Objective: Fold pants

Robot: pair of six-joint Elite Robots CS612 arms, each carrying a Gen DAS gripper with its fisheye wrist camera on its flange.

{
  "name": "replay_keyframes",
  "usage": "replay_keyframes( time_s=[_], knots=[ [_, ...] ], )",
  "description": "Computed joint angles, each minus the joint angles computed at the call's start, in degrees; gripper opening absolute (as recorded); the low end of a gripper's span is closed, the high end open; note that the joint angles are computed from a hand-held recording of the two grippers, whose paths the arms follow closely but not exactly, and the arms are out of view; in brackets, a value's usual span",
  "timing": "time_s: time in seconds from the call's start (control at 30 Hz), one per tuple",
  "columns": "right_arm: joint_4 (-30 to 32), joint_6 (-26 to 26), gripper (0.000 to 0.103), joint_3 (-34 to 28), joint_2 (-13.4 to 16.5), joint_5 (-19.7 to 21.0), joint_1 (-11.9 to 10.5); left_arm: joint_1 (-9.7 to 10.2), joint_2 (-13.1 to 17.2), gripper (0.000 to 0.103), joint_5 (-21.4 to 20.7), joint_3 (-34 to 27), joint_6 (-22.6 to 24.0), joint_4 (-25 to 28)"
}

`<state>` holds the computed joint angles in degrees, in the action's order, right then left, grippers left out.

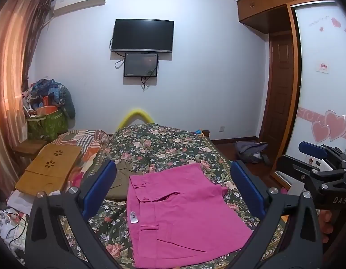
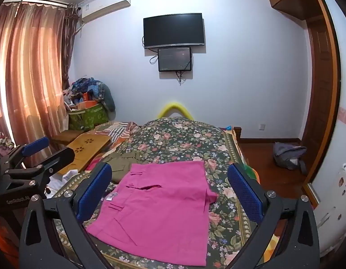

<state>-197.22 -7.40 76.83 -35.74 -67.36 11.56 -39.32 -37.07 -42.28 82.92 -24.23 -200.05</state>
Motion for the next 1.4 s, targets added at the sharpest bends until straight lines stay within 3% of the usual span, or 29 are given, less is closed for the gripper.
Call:
replay_keyframes(
  time_s=[1.4],
  knots=[
    [0.5, 0.0, 0.103, 0.2, 0.0, 0.0, 0.1, -0.11, 0.1, 0.103, 0.8, -0.1, 0.8, 0.3]
  ],
)
